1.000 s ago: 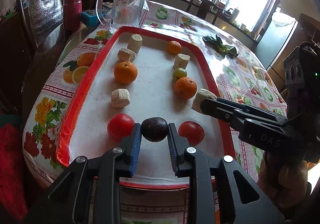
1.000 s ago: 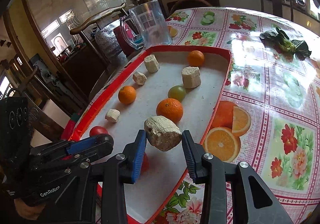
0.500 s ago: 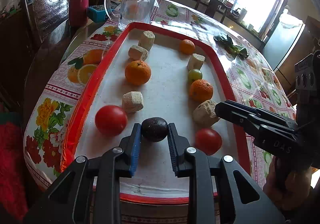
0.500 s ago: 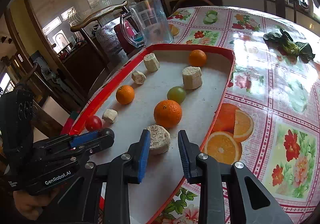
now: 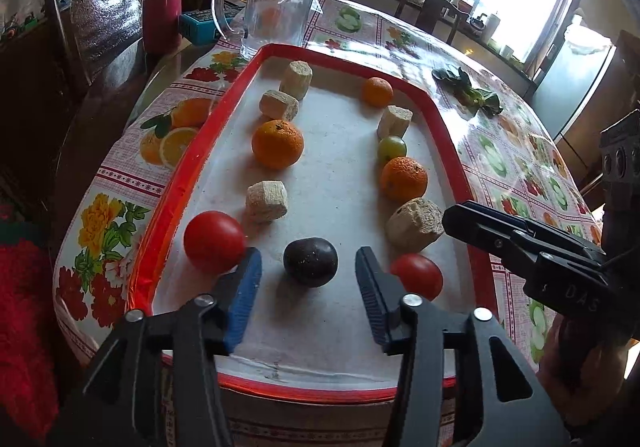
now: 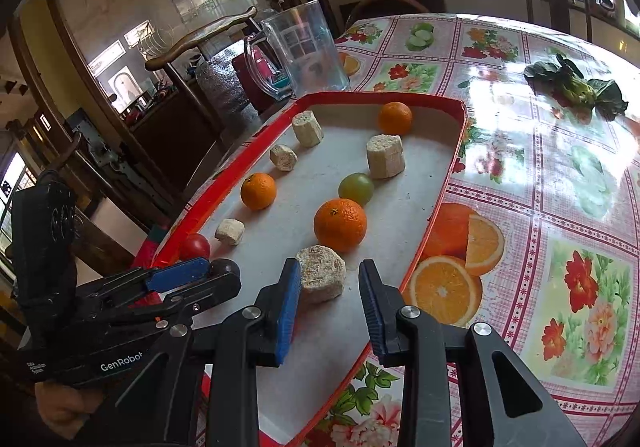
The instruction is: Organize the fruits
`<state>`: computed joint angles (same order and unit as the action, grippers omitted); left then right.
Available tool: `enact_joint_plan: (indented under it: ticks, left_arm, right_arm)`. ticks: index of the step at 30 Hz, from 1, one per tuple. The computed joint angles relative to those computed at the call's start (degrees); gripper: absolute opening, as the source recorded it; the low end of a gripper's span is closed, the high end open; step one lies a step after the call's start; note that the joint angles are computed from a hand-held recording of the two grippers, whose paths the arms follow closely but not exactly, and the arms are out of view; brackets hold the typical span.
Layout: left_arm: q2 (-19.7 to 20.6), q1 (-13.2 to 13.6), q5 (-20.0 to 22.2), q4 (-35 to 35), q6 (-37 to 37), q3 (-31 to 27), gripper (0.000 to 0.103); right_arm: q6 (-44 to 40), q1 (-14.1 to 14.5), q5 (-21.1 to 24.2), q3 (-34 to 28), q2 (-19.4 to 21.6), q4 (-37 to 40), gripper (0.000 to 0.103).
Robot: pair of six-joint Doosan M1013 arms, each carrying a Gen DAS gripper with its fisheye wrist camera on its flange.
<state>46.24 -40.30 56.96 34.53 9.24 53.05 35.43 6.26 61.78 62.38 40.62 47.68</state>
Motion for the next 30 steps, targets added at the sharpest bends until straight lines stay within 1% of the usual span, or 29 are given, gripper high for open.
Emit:
enact_joint_plan:
  ticks: [1, 4, 6, 9, 10, 13, 15, 17, 19, 26, 28, 30]
  left_arm:
    - [0.07, -0.22, 0.80, 0.69, -0.19, -0.30, 0.061]
    - [-0.29, -0.63, 0.94, 1.61, -0.39, -0.18, 0.062]
    - [-0.37, -0.93, 1.40, 2.06, -0.08, -0.35, 0.062]
    - [-0.38, -1.51, 2.35, 2.95, 1.00, -0.71, 0.062]
    - [-0.40, -1.70, 2.53, 3.23, 1.46, -0.75, 0.064]
    - [-0.05, -2.56, 4.96, 4.63, 2.95, -1.70, 0.072]
    - [-0.11, -3.14, 6.00, 5.87, 3.53, -1.74, 0.072]
    - [-0.26, -3.63, 7.04, 6.78, 3.79, -1.58, 0.073]
    - [-0.38, -4.05, 8.28, 7.52, 3.65, -1.50, 0.079]
    - [-0.89, -5.77, 11.35, 11.69, 3.39, -1.05, 0.080]
    - [-0.59, -6.43, 13.07, 13.24, 4.20, -1.78, 0.083]
    - [-0.37, -7.01, 14.39, 14.65, 4.84, -2.33, 0.084]
  right_arm:
    - [-0.21, -0.21, 0.02, 0.23, -0.22, 0.41, 0.034]
    - [-1.29, -0.83, -0.05, 1.04, -1.03, 1.55, 0.038]
    - [-2.63, -1.27, -0.28, 1.71, -1.63, 2.50, 0.047]
    - [-5.81, -1.84, -0.49, 2.56, -2.38, 3.75, 0.055]
    - [-6.90, -2.00, -0.36, 2.67, -2.53, 3.97, 0.056]
    - [-9.44, -2.55, -0.01, 2.93, -2.93, 4.75, 0.066]
    - [-11.25, -2.98, -0.24, 3.47, -3.38, 5.68, 0.078]
    - [-12.76, -3.33, -0.75, 4.08, -3.83, 6.45, 0.084]
    - [-14.03, -3.77, 0.15, 4.13, -3.92, 6.95, 0.086]
    - [-18.23, -5.20, 7.34, 3.86, -3.38, 8.40, 0.091]
    - [-20.03, -5.39, 8.49, 4.18, -3.51, 8.23, 0.091]
    - [-22.49, -5.49, 8.88, 4.82, -3.94, 7.95, 0.092]
